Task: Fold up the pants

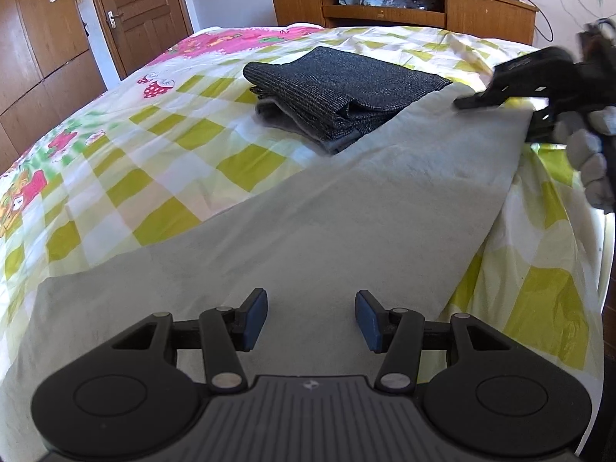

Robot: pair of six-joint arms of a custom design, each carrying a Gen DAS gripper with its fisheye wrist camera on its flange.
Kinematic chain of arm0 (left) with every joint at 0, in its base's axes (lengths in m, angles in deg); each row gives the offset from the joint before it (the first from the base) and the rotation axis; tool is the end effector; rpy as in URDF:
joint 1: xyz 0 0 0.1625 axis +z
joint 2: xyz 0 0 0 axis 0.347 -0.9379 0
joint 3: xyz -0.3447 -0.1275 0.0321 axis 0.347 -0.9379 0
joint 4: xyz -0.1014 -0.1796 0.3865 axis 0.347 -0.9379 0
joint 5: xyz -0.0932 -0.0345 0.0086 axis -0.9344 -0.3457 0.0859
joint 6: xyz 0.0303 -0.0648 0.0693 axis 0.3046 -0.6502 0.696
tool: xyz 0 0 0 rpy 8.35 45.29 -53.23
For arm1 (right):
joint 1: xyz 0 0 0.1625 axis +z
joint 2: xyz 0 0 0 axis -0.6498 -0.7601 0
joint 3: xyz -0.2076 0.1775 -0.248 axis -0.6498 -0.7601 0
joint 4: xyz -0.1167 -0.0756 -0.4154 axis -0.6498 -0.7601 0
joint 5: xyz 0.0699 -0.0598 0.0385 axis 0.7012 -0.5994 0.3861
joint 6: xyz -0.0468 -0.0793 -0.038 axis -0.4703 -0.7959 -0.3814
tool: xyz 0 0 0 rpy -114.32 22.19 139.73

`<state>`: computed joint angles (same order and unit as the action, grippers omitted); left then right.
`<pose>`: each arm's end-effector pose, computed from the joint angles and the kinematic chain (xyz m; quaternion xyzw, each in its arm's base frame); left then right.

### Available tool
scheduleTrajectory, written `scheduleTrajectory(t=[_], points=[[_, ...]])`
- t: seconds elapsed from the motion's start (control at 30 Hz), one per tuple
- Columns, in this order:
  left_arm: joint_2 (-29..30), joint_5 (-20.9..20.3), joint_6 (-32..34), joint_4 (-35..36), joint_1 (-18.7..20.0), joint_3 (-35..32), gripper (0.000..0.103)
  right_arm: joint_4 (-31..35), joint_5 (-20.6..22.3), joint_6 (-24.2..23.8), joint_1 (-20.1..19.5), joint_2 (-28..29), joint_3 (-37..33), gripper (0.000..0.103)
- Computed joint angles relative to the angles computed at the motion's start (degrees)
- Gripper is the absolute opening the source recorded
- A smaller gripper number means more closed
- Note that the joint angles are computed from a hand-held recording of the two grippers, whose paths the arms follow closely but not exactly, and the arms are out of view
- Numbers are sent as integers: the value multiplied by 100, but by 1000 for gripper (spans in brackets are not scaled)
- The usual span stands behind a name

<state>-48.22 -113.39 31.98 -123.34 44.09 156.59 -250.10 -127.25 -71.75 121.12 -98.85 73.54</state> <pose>-0.1346 -0.6714 0.1333 0.5484 0.7990 -0.1337 0.2073 0.0217 -0.5497 0.1783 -0.2518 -0.7626 0.5940 0.0473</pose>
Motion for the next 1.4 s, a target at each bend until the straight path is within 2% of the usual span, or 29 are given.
scheduleTrajectory(t=[0.07, 0.1, 0.13, 0.23, 0.3, 0.37, 0.4, 0.43, 0.5, 0.53, 0.6, 0.7, 0.87, 0.93, 1.0, 1.03, 1.1, 1.17, 1.3, 1.4], points=[[-15, -44, -34, -11, 5, 9, 62, 80, 255, 144, -124, 70, -59, 25], [-11, -30, -30, -34, 4, 11, 62, 123, 166, 179, -97, 93, -110, 19], [-15, -6, -13, -85, 2, 28, 62, 85, 140, 193, -75, 96, -121, 3], [-53, -72, 21, -418, 16, 121, 63, -572, 437, 178, -13, 42, 79, 4], [18, 5, -37, -516, 47, 89, 64, -813, 173, -16, 108, 25, 105, 3], [148, 167, -116, -165, 100, -64, 65, -453, -254, 29, 188, -66, 14, 3], [138, 99, -61, -202, 134, -28, 65, -324, -392, -41, 275, -108, -22, 3], [97, 22, -2, -252, 153, 19, 65, -369, -497, -334, 414, -79, -83, 3], [-12, -133, 42, -315, 201, 78, 65, -460, -874, -1217, 869, 120, -359, 3], [-70, -184, 39, -347, 234, 91, 65, -381, -909, -1460, 1042, 194, -484, 3], [-214, -209, 59, -433, 317, 109, 65, -82, -994, -1961, 1387, 463, -914, 3], [-539, -200, 84, -607, 525, 147, 66, 563, -1267, -2802, 1905, 1175, -1871, 3], [-1042, 120, 226, -963, 1014, 109, 66, 2026, -1365, -4128, 2536, 2804, -3870, 3], [-1200, 294, 167, -1009, 1217, 58, 66, 2671, -1369, -4942, 2740, 3571, -4689, 3], [-1368, 420, 62, -1080, 1422, 56, 66, 3397, -1566, -5998, 2921, 4417, -5595, 4], [-1446, 468, -10, -1098, 1508, 67, 66, 3624, -1589, -6268, 2959, 4736, -5921, 3], [-1611, 491, -214, -1116, 1675, 119, 66, 4042, -1712, -6385, 2998, 5186, -6357, 3], [-1772, 350, -379, -1066, 1818, 188, 66, 4228, -1882, -6303, 3038, 5465, -6653, 6], [-1922, -113, -515, -1033, 2007, 270, 67, 4243, -2133, -6396, 3118, 5642, -6880, 7], [-1947, -424, -544, -1098, 2053, 293, 67, 4359, -2265, -6243, 3176, 5625, -6964, 2]])
